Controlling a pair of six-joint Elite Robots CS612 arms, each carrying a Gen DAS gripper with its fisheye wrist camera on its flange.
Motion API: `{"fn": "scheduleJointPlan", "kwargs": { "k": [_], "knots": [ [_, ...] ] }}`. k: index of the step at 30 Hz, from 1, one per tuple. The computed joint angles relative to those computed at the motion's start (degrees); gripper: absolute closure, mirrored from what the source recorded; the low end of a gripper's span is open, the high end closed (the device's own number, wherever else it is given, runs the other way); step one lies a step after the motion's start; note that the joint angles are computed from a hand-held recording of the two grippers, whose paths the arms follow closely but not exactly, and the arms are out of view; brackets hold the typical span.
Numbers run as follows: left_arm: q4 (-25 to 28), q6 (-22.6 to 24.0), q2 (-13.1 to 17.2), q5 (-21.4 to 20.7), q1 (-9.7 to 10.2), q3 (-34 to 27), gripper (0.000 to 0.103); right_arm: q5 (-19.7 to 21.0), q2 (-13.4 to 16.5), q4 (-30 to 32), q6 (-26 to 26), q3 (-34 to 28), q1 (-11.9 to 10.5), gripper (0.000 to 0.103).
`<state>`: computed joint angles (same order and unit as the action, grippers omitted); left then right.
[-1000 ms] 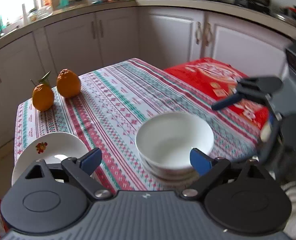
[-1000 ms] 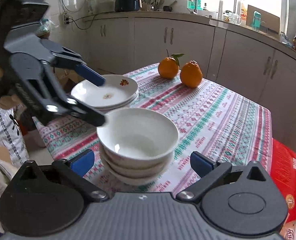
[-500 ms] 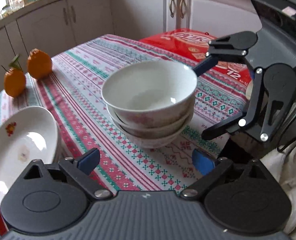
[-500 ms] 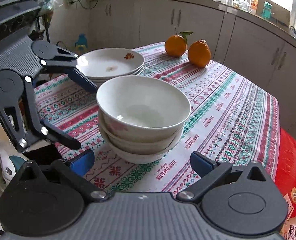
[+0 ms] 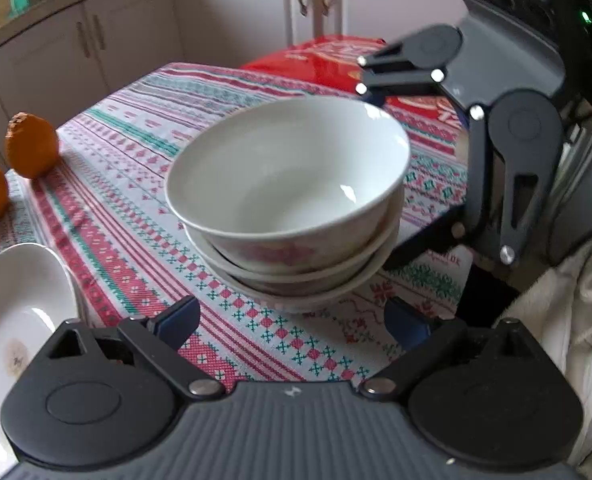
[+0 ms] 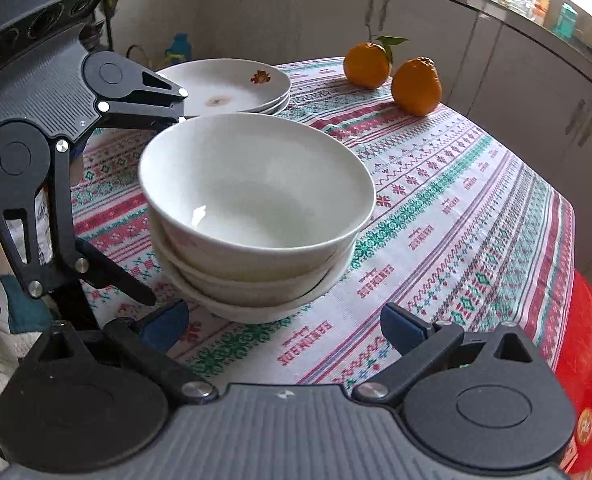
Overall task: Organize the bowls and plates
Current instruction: 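Lift and carry the bowl stack with both grippers toward the white plate stack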
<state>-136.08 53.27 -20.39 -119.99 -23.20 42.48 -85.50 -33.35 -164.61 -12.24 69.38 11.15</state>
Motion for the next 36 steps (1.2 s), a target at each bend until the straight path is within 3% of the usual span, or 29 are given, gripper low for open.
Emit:
{"fn": "scheduleJointPlan", "kwargs": {
  "k": [8,12,20,25,30,36],
  "knots": [
    [7.25,4.87,2.44,-0.03,0.03,-6.16,0.009,3.55,0.98,2.57,-4.18,-2.09,-0.51,0.000],
    [10.97,7.90,3.32,-0.81,0.02,-8.74,0.018,6.01,1.42,3.99,-5.73,-3.25,-0.84,0.001],
    [15.24,10.76,4.45,-1.95,0.27,-11.98,0.019,8.87,1.57,7.98,-9.56,-4.71,-1.33,0.008],
    [19.55,12.28,5.89,-2.78,0.38,-15.58,0.021,10.38,1.81,10.34,-10.72,-5.66,-1.54,0.015],
    [22.53,15.08,6.55,-3.16,0.39,-17.57,0.027,10.77,1.79,11.47,-11.03,-6.03,-1.59,0.016],
    [26.01,16.26,7.67,-3.33,0.46,-20.49,0.028,12.00,1.86,12.96,-10.94,-6.59,-1.89,0.016]
  ]
}}
